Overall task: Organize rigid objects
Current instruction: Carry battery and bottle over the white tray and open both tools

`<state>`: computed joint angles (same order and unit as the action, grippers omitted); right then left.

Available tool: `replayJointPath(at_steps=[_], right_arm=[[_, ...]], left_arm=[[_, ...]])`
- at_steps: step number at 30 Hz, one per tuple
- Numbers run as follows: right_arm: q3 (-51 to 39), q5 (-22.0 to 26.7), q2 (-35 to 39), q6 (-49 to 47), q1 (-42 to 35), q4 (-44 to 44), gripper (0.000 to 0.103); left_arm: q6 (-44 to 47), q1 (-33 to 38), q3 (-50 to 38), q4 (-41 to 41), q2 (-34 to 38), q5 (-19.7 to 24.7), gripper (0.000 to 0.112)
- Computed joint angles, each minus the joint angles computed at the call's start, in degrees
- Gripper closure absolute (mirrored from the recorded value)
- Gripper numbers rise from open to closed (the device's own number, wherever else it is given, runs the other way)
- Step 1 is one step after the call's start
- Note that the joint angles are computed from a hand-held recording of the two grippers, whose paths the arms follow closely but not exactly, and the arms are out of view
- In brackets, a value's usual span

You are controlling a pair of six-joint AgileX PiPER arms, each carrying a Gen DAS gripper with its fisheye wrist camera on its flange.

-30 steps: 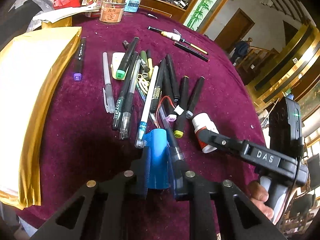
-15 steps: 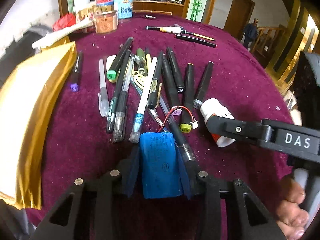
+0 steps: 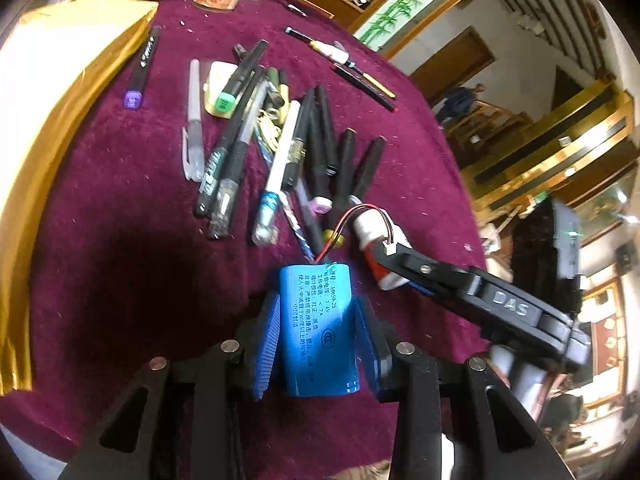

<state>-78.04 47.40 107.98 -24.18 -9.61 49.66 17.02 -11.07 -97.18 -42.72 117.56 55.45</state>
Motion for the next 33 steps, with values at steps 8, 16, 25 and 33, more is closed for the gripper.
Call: replayJointPath(at_steps=[8, 16, 25, 33], right_arm=[[0.49, 0.66, 0.11, -2.76, -0.34, 3.07, 0.068], [0.92, 1.14, -2.88, -11.96, 2.52, 11.84, 0.068], [-16.11, 4.32, 4.2, -9.97, 15.26, 12.58, 0.068], [-44.67, 9.14, 19.08, 8.06, 28.21, -10.06, 0.068]], left_arm=[[2.93, 1.47, 1.87, -3.45, -2.19, 1.86, 0.075], [6.01, 6.85, 8.55, -7.74, -11.27, 0.55, 0.075], [2.69, 21.38, 9.04, -1.85, -18.09, -4.46, 0.075], [-3.59, 28.04, 1.17, 5.27, -6.61, -3.36, 0.075]])
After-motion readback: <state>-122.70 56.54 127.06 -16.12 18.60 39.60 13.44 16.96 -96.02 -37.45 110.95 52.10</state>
